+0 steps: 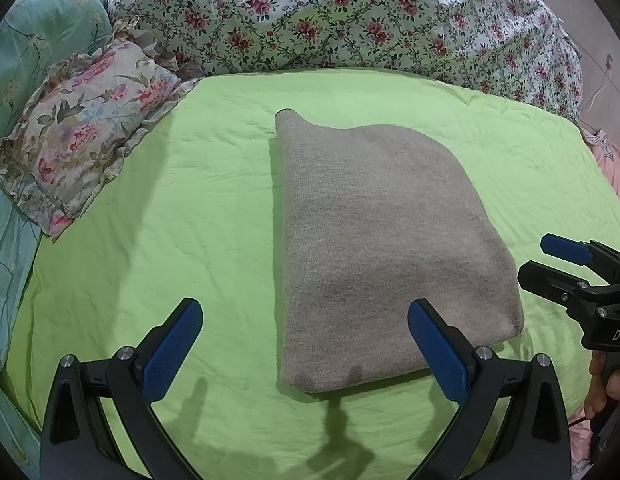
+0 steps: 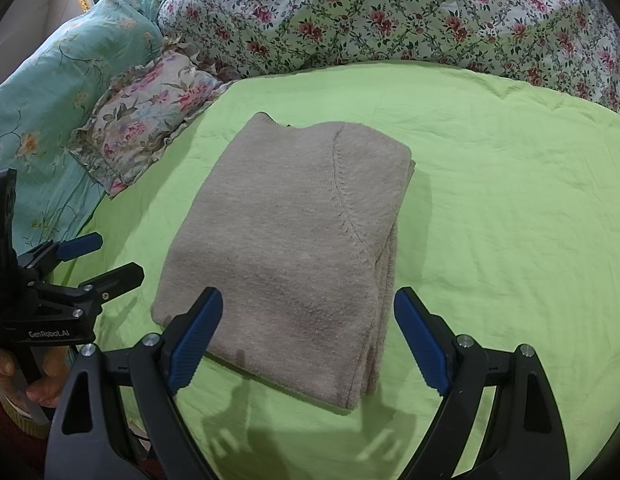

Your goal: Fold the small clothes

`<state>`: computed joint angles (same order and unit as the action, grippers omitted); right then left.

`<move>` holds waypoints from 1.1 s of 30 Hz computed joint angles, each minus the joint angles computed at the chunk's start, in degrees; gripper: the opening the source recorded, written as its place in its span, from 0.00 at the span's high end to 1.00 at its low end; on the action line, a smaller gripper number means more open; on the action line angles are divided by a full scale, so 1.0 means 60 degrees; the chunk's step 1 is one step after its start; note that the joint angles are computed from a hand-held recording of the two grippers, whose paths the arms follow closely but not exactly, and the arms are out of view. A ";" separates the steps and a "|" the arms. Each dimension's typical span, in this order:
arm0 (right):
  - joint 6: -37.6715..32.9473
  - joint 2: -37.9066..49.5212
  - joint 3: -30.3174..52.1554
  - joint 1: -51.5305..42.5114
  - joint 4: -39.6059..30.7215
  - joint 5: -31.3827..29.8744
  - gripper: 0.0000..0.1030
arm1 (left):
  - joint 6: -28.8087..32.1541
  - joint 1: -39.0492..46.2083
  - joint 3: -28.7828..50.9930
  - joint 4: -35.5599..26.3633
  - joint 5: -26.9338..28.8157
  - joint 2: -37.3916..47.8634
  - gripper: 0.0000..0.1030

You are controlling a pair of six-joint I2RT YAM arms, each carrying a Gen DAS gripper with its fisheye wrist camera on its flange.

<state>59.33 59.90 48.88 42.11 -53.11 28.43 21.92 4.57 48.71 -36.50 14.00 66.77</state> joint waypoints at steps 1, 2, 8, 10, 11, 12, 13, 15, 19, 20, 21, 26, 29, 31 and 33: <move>-0.0036 -0.0005 0.0002 -0.0018 0.0007 -0.0004 0.15 | 0.0000 0.0000 0.0000 0.0000 0.0000 0.0000 0.00; -0.0088 -0.0010 -0.0004 -0.0055 0.0023 -0.0017 0.15 | -0.0006 -0.0005 0.0008 0.0001 -0.0015 0.0010 0.00; -0.0203 -0.0058 -0.0041 -0.0209 0.0066 -0.0095 0.15 | -0.0020 -0.0004 0.0135 -0.0043 -0.0042 0.0169 0.00; -0.0254 -0.0072 -0.0035 -0.0262 0.0071 -0.0128 0.15 | -0.0063 -0.0070 0.0149 -0.0055 -0.0073 0.0178 0.00; -0.0229 -0.0060 -0.0030 -0.0219 0.0066 -0.0111 0.15 | -0.0076 -0.0099 0.0148 -0.0047 -0.0096 0.0173 0.00; -0.0279 -0.0071 -0.0026 -0.0255 0.0068 -0.0126 0.15 | -0.0092 -0.0134 0.0139 -0.0026 -0.0135 0.0162 0.00; -0.0214 -0.0032 -0.0006 -0.0207 0.0047 -0.0091 0.15 | -0.0104 -0.0167 0.0138 -0.0006 -0.0167 0.0159 0.00; -0.0229 -0.0043 -0.0016 -0.0209 0.0068 -0.0108 0.15 | -0.0142 -0.0208 0.0136 0.0001 -0.0203 0.0148 0.00; -0.0444 -0.0131 -0.0064 -0.0393 0.0130 -0.0156 0.15 | -0.0183 -0.0137 0.0244 -0.0008 -0.0088 0.0283 0.00; -0.0510 -0.0172 -0.0097 -0.0465 0.0157 -0.0178 0.15 | -0.0208 -0.0128 0.0267 0.0006 -0.0065 0.0322 0.00; -0.0571 -0.0202 -0.0116 -0.0535 0.0162 -0.0202 0.15 | -0.0237 -0.0139 0.0308 0.0028 -0.0060 0.0392 0.00; -0.0704 -0.0295 -0.0147 -0.0666 0.0161 -0.0187 0.15 | -0.0366 -0.0158 0.0398 0.0154 -0.0258 0.0617 0.00; -0.0789 -0.0355 -0.0200 -0.0774 0.0205 -0.0212 0.15 | -0.0412 -0.0155 0.0439 0.0167 -0.0322 0.0676 0.00; -0.0877 -0.0383 -0.0248 -0.0876 0.0280 -0.0275 0.15 | -0.0473 -0.0207 0.0411 0.0232 -0.0442 0.0625 0.00; -0.0802 -0.0336 -0.0215 -0.0812 0.0231 -0.0245 0.15 | -0.0518 -0.0273 0.0400 0.0236 -0.0511 0.0578 0.00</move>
